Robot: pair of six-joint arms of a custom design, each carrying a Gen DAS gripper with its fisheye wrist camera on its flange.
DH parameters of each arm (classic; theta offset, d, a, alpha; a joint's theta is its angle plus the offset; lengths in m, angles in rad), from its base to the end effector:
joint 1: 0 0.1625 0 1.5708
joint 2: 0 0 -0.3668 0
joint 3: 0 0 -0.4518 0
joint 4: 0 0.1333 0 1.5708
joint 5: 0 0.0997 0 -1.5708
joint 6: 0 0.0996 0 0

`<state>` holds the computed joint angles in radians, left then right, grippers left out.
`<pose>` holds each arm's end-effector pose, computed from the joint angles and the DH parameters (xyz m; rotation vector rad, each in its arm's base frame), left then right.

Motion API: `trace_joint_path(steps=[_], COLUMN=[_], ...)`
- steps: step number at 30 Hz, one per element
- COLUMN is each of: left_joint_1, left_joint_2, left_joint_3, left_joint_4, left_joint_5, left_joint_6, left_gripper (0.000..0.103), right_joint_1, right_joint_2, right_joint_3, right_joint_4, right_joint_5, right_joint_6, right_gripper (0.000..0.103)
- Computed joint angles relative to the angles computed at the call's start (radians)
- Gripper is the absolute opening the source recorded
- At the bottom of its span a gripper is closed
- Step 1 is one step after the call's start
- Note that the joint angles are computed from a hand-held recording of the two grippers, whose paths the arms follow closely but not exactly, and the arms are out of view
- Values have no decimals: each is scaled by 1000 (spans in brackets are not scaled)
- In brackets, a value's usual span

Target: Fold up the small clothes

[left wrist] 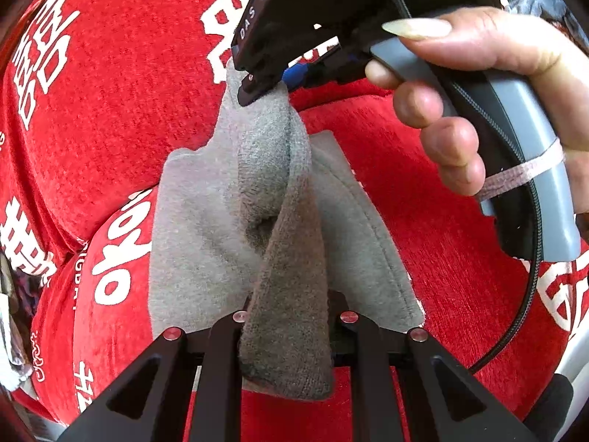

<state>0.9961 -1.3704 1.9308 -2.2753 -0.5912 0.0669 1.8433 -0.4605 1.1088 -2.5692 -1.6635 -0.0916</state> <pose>-0.1244 -0.5894 0.2412 0.6100 2.1027 -0.4458 0.3392 -0.7529 -0.0063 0.5247 -2.9875 0.5470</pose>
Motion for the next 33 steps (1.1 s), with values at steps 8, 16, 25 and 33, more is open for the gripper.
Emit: trace_joint_path(steps=[8,16,25,33], left_joint_1=[6,2,-1,13], left_joint_2=[41,63,69,49], left_joint_3=[-6,-7,9,15], left_joint_4=[15,18,-18,-40], left_joint_5=[24,57,70,1], left_joint_6=[-4,2,21,42], left_gripper=[16,17,17,56], right_joint_1=[-41,-75,-85,-65], right_joint_2=[-11,-21,-13,-3], right_joint_3=[38,73,80,74], right_joint_4=[-23,-46,-59,-68], right_joint_5=[17,29,11,-80], right_joint_6=[25,49,55,71], right_gripper=[16,16,17,34])
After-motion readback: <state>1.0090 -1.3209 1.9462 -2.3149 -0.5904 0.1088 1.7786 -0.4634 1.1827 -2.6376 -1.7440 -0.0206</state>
